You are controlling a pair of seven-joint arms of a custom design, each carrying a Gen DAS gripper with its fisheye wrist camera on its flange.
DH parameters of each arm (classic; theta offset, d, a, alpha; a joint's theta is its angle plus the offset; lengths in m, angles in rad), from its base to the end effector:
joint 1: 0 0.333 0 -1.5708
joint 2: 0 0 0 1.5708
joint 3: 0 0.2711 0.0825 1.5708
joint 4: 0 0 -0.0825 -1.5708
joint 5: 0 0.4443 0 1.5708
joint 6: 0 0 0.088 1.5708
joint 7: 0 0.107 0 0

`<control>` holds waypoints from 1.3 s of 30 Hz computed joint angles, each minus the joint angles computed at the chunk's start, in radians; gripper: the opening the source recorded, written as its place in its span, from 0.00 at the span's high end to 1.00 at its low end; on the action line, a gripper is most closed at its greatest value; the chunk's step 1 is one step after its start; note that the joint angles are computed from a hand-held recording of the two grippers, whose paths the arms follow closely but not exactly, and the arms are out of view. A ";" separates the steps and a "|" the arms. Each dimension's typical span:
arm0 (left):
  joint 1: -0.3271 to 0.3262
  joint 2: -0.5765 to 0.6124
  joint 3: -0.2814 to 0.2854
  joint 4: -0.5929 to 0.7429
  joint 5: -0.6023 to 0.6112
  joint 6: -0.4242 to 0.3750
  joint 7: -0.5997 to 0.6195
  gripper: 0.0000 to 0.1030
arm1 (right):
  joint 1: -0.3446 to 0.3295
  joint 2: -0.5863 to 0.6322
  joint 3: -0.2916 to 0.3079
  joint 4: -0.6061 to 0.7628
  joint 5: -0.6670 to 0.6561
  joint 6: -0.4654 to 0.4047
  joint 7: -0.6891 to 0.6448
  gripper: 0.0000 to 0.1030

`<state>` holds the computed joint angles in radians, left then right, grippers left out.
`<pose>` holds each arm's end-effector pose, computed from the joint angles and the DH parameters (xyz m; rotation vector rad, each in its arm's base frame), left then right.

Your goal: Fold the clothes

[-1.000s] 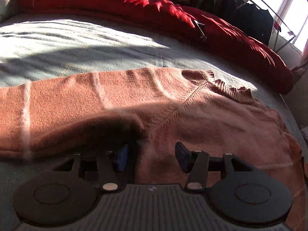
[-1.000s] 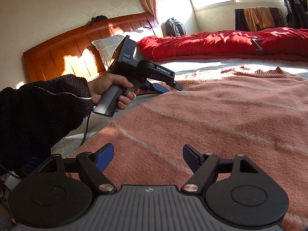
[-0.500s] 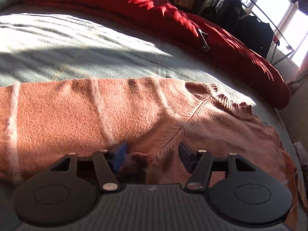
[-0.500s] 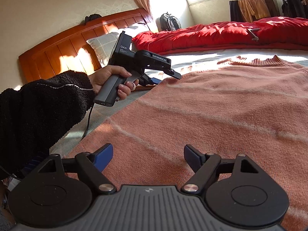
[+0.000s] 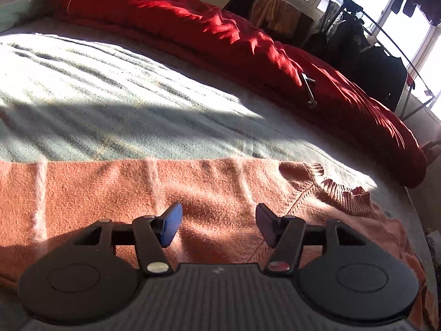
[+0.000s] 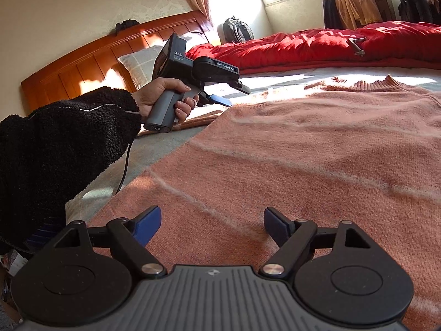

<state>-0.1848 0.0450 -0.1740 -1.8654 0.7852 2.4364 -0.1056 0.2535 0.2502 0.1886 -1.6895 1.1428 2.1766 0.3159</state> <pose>0.6293 -0.2329 0.4826 -2.3411 0.8907 -0.8357 0.6304 0.3268 0.4338 -2.0274 0.4950 0.2279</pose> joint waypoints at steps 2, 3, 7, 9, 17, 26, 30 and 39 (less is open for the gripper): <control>-0.004 -0.025 -0.009 -0.013 -0.083 -0.081 0.052 0.39 | 0.001 -0.001 0.001 -0.002 0.002 0.005 -0.004 0.17; -0.005 -0.035 -0.013 -0.021 -0.119 -0.125 0.080 0.38 | 0.001 -0.001 0.001 -0.001 0.001 0.006 -0.004 0.17; 0.000 -0.086 -0.026 -0.100 -0.043 -0.191 0.064 0.39 | 0.005 0.006 0.001 0.005 -0.013 0.012 0.010 0.17; 0.010 -0.108 -0.030 -0.129 -0.005 -0.215 0.047 0.40 | 0.006 0.010 0.002 0.007 -0.018 0.017 0.017 0.16; 0.104 -0.289 -0.032 -0.329 -0.051 -0.036 -0.156 0.58 | -0.002 0.022 0.007 0.019 -0.021 0.015 0.031 0.14; 0.101 -0.359 -0.097 -0.339 -0.132 -0.274 -0.066 0.41 | -0.002 0.024 0.008 0.020 -0.023 0.018 0.028 0.12; 0.127 -0.352 -0.107 -0.361 -0.078 -0.311 -0.070 0.40 | -0.001 0.032 0.011 0.027 -0.030 0.017 0.030 0.09; 0.077 -0.242 -0.103 -0.181 -0.074 -0.461 0.043 0.41 | 0.000 0.020 0.014 0.011 -0.032 0.035 0.024 0.07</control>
